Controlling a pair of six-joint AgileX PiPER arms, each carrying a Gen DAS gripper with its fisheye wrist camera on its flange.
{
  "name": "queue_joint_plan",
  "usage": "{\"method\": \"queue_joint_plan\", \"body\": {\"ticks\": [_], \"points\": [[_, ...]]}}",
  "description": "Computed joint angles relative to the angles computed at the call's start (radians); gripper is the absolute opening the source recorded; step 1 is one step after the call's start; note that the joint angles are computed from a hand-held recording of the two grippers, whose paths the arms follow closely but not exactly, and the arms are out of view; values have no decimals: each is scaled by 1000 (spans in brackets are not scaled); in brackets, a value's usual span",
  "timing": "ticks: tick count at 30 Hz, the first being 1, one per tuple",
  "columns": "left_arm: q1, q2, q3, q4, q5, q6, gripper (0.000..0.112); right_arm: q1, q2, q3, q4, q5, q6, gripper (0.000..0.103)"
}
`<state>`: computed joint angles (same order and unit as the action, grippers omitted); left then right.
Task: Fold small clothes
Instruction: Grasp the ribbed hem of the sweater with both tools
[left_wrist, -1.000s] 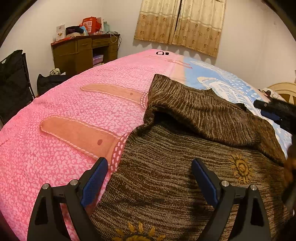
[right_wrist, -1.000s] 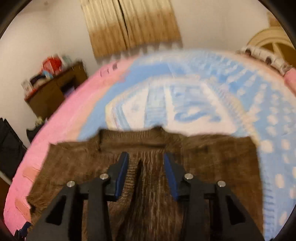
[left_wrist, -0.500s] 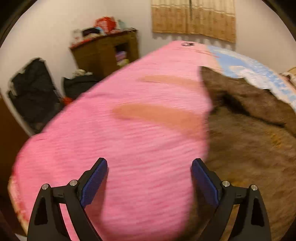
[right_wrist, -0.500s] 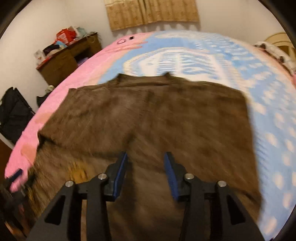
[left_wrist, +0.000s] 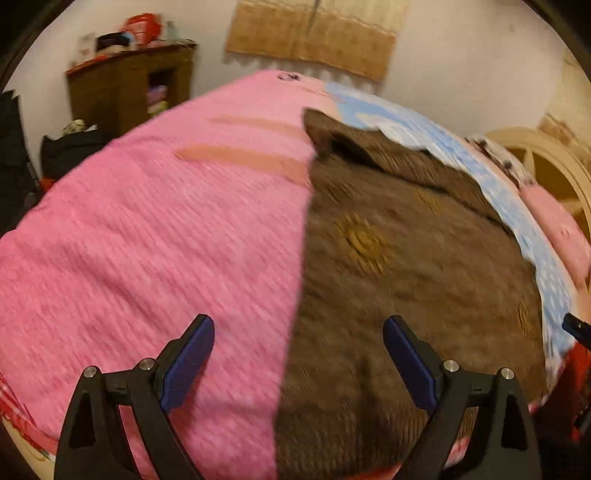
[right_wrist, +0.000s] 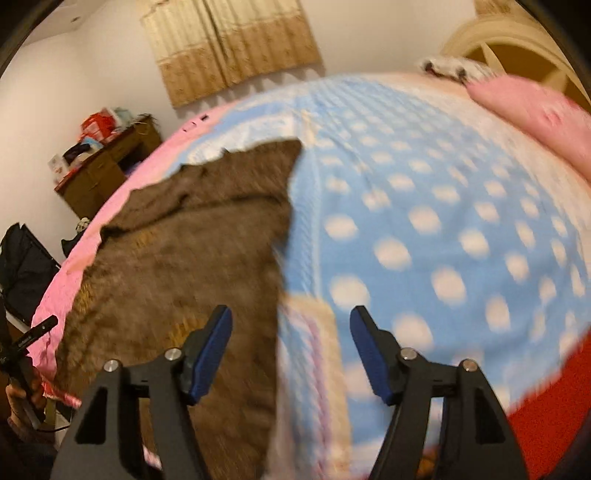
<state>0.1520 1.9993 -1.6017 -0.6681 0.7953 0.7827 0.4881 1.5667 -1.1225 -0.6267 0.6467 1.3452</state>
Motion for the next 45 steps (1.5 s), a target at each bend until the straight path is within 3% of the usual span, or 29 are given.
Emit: {"method": "queue_joint_plan", "body": {"ticks": [4,7,10,11,14,17,20,23,25,27,32,36,37,38,40,41,43,45], "points": [[-21,-82,162,-11,-111,93,93,33,-50,138,22,-99,66,69],[-39,-115,223,7,-149,114,93,63,-30,168,33,-117,90,69],[-47,-127,251,-15,-148,158,93,57,-20,208,64,-223,115,70],[-48,-133,265,-26,-147,175,93,67,-2,199,67,-218,120,71],[-42,-132,266,-39,-127,208,93,129,49,125,51,-112,99,71],[-10,-120,245,-82,-66,239,94,143,69,108,144,-168,0,71],[46,-73,178,-151,55,236,94,161,108,71,161,-158,-39,70],[88,-33,113,-187,173,210,94,157,106,73,193,-181,-80,60],[99,-18,92,-196,211,199,94,151,107,77,203,-200,-84,52],[102,-16,94,-205,224,205,94,146,101,92,194,-210,-64,44],[83,-47,143,-188,204,256,94,125,89,135,133,-294,39,47],[68,-55,164,-191,193,289,92,152,117,89,117,-227,7,47],[67,-54,163,-194,207,297,86,158,120,81,114,-210,1,47],[64,-53,159,-192,222,297,70,161,131,64,118,-193,-11,45],[55,-47,146,-171,222,267,49,158,134,52,140,-172,-43,32],[51,-48,146,-160,204,251,39,150,133,52,166,-179,-68,15],[64,-33,127,-158,213,222,29,124,114,84,230,-239,-116,12],[94,11,63,-179,288,167,25,112,100,104,260,-272,-139,12]]}}
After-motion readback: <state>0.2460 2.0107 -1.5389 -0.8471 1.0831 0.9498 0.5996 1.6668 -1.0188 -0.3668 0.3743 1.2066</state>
